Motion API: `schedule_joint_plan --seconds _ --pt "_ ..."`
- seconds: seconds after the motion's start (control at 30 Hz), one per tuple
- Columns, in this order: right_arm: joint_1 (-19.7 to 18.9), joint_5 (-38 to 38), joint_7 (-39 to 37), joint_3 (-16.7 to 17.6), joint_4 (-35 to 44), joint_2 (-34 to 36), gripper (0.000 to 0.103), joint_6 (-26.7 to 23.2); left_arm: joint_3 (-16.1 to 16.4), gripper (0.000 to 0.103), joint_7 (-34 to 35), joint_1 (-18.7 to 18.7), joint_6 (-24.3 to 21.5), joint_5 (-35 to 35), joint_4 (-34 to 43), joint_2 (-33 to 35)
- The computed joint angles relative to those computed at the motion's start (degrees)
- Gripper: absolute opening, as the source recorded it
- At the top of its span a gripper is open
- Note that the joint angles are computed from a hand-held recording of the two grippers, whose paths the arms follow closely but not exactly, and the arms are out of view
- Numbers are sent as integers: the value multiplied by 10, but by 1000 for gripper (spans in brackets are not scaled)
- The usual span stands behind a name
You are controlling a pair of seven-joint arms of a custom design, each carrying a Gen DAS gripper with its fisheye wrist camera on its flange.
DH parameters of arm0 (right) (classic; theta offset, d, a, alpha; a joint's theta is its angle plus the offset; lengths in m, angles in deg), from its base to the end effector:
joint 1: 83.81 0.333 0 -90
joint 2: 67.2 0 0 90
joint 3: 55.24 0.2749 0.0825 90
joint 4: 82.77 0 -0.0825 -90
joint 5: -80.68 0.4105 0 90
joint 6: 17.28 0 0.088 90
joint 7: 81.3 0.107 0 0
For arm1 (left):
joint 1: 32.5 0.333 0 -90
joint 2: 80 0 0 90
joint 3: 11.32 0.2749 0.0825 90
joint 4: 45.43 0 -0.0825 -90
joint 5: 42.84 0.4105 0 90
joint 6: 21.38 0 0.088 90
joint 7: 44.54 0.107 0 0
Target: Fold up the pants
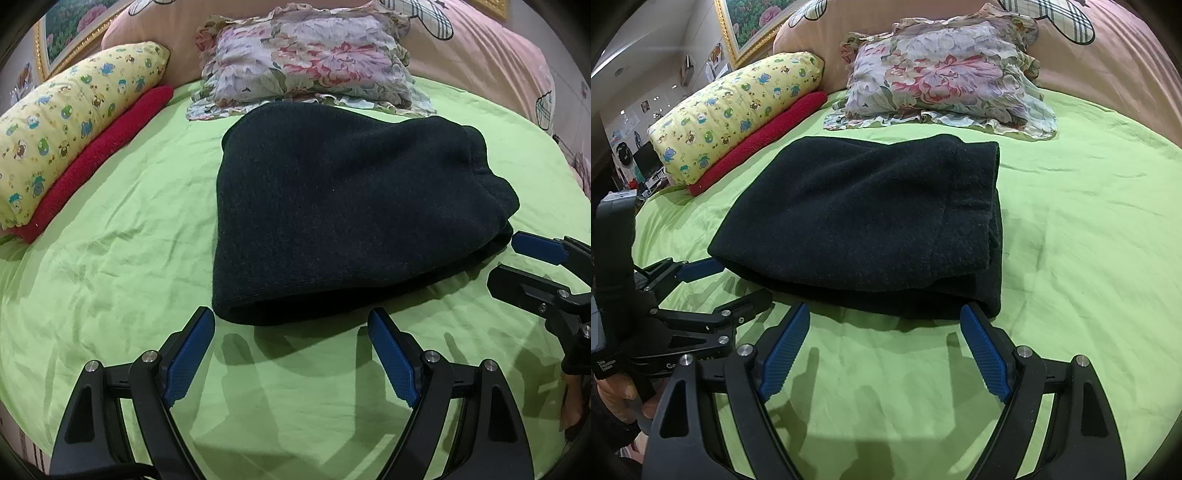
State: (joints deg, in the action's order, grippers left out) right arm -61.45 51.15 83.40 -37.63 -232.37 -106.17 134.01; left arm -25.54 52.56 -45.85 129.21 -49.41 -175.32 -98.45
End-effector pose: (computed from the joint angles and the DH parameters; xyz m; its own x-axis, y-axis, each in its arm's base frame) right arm 0.3325 0.2969 0.4886 -0.1108 -0.9596 -0.2586 -0.6545 0.2662 -0.7076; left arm 0.4774 -0.2546 0.5137 -0.4987 -0.8654 -0.0489 -0.6616 0.4165 -0.6235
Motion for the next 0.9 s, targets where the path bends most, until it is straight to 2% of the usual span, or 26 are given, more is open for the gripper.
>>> schedule_joint_plan --seconds 0.63,0.9 --pt "-2 0 2 0 1 1 84 2 -1 85 -9 2 -3 3 10 7" --pt "-11 -8 14 7 -3 -16 84 0 10 85 -16 -1 -10 -24 20 8"
